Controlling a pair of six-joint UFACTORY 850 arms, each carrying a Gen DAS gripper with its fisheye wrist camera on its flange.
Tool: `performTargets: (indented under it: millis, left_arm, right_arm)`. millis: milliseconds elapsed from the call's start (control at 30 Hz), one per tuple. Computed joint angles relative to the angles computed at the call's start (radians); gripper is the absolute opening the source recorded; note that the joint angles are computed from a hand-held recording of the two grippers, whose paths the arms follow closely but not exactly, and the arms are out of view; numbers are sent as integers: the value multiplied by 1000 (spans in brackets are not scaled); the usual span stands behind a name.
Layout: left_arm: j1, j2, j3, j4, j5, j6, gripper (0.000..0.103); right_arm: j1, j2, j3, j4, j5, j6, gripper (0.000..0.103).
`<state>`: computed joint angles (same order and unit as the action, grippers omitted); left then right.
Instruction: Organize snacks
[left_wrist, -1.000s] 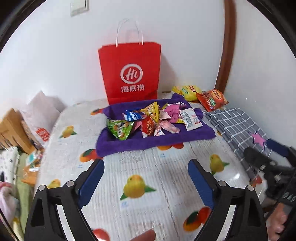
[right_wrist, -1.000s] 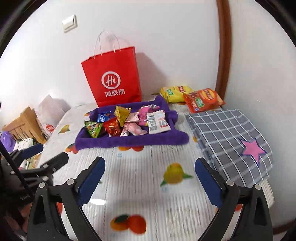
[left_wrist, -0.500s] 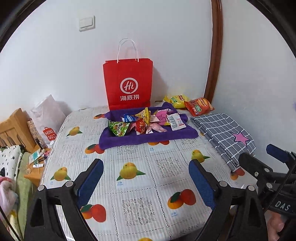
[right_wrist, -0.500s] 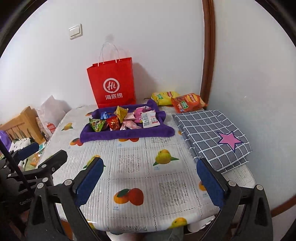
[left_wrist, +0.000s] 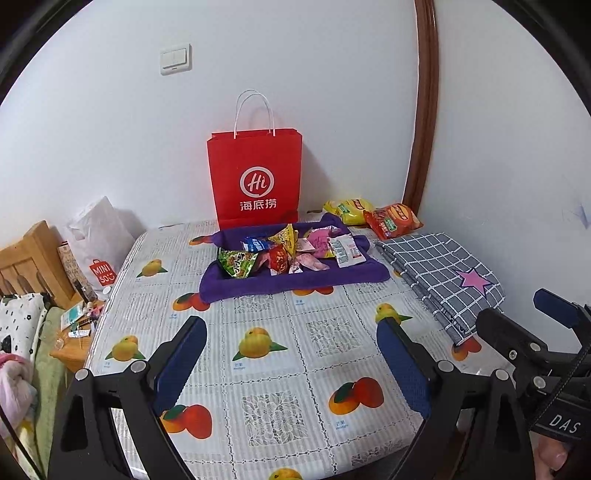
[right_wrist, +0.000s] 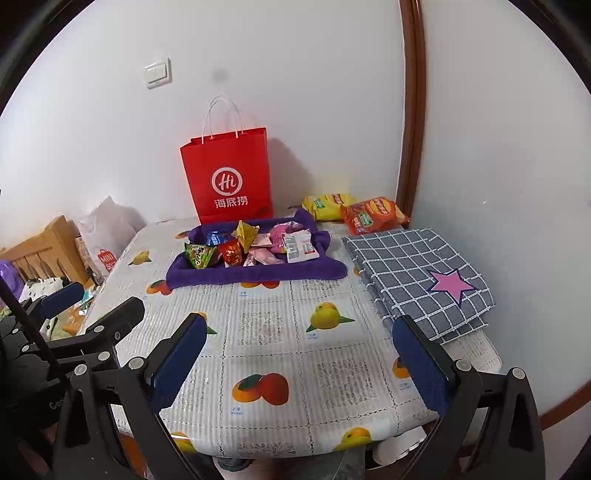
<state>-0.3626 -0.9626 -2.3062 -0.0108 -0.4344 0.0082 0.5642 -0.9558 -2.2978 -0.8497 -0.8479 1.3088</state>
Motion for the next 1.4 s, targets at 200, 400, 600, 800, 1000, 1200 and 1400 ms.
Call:
performTargets:
  millis: [200,400,600,800,1000,1200,1400]
  left_arm:
    - [2,9,14,-13,6,12,94]
    - [3,9,15,-20,5,18,94]
    - [4,13,23,-31,4,21,94]
    - [2,19,34,-34,7,24,94]
    - [3,19,36,-37,7,25,94]
    - [5,20,37,-50,7,36,93]
    - [6,21,38,-55,7,41,94]
  right_arm:
    - [4,-1,-4,-4,-8,4,100]
    - [5,-3,-7,-1,-17,7,100]
    - [6,8,12,-7,-11,19,100]
    - [5,15,23,-11,-3,26,100]
    - [5,19,30,-15,-2,35,100]
    - [6,20,33,-19,0,45,100]
    - [6,22,35,-19,-1,47,100]
